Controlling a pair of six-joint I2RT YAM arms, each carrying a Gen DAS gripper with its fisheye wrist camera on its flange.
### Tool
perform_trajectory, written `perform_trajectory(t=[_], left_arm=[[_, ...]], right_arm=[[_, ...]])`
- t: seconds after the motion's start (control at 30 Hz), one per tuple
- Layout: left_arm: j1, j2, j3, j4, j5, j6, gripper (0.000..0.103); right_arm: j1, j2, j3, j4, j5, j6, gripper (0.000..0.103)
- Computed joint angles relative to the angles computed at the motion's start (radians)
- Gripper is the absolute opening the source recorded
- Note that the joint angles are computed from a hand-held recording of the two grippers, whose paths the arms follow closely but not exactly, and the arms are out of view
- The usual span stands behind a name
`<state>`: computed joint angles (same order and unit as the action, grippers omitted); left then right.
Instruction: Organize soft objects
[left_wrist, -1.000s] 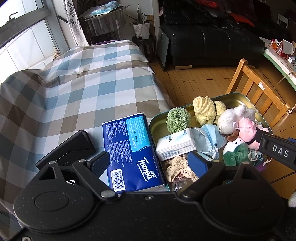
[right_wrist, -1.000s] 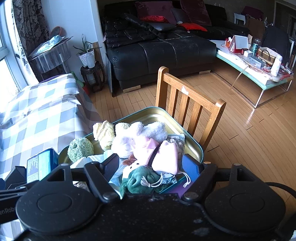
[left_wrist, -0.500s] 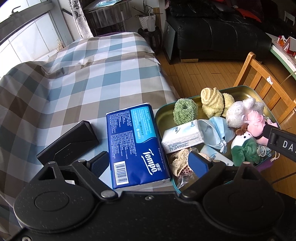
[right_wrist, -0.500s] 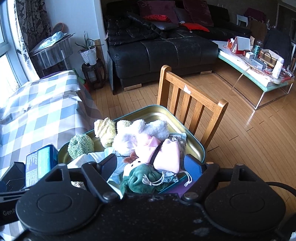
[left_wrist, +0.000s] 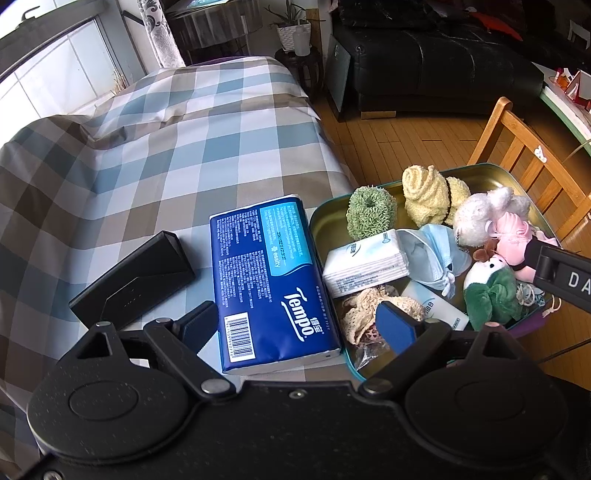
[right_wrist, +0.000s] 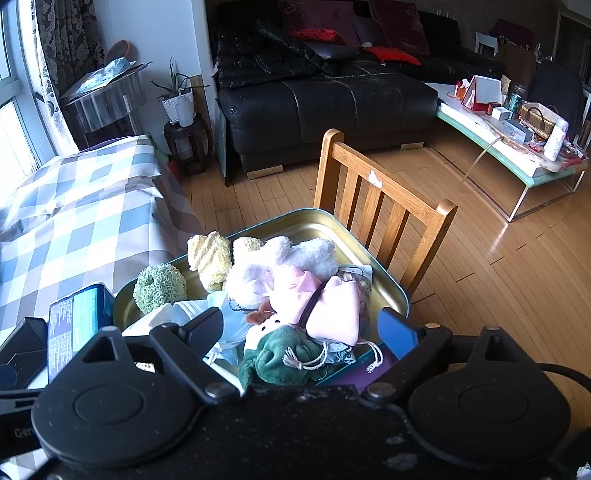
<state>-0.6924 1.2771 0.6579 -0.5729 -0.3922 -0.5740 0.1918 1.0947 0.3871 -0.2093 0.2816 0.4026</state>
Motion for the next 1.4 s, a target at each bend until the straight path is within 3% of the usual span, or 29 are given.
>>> perform_trajectory(t=[1.4], left_arm=[[0.004,0.009,-0.012,0.002,0.004,-0.010,0.090]], right_arm=[[0.022,0.021,-0.001,0.012,0.018,-0.003,0.094]])
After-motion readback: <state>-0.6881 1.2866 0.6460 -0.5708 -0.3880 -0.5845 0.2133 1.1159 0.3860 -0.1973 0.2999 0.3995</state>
